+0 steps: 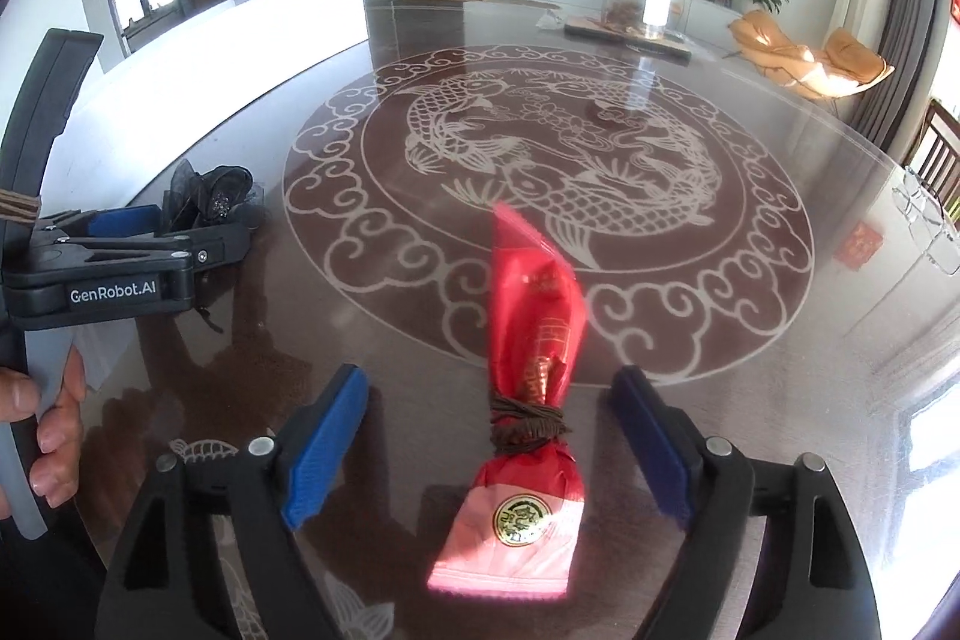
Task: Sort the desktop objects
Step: 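Lift and carry the hair claw and red package toward the bin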
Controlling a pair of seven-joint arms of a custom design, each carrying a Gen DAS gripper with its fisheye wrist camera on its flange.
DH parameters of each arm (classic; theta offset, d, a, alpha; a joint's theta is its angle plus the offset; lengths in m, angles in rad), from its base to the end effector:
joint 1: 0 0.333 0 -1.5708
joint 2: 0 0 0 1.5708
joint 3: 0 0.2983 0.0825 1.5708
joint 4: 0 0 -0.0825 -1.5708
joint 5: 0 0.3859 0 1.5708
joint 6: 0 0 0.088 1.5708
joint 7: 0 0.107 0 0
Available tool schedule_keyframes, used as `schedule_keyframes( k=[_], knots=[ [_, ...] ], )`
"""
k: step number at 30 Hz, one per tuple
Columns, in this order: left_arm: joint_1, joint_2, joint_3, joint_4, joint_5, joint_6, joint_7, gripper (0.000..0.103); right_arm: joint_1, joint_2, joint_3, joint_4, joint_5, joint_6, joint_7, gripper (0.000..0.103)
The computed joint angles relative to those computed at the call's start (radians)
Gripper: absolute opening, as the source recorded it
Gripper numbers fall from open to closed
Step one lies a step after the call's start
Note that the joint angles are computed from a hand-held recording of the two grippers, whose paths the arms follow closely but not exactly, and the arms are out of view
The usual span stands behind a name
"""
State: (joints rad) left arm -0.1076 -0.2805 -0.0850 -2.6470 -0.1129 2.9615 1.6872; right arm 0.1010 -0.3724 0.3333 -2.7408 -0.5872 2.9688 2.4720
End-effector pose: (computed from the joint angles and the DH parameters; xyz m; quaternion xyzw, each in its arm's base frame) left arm 0.4513 -0.0800 0.3847 -0.6022 0.7426 -0.2244 0.1886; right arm 0.3702 0.2078 0.3631 -0.7031 0.6364 -0.2154 0.2329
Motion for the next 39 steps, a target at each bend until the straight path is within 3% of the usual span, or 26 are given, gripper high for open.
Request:
schedule_keyframes(
  k=[10, 13, 36, 37, 39],
  knots=[
    [0.009, 0.013, -0.007, 0.011, 0.01, -0.004, -0.016, 0.103, 0.021, -0.002, -0.015, -0.007, 0.026, 0.0, -0.033, 0.092],
    [0.008, 0.013, -0.006, 0.012, 0.011, -0.005, -0.017, 0.103, 0.032, 0.005, -0.026, -0.002, 0.038, -0.007, -0.052, 0.098],
    [-0.004, 0.014, 0.005, 0.014, 0.002, -0.01, -0.002, 0.103, 0.035, 0.013, -0.03, 0.003, 0.054, -0.004, -0.07, 0.1],
    [-0.019, 0.01, 0.018, 0.013, -0.015, -0.014, 0.021, 0.102, 0.041, 0.011, -0.038, -0.002, 0.061, 0.007, -0.075, 0.099],
    [-0.081, -0.007, 0.065, -0.004, -0.08, 0.018, 0.113, 0.072, 0.014, -0.008, -0.027, -0.023, 0.058, 0.05, -0.062, 0.078]
  ],
)
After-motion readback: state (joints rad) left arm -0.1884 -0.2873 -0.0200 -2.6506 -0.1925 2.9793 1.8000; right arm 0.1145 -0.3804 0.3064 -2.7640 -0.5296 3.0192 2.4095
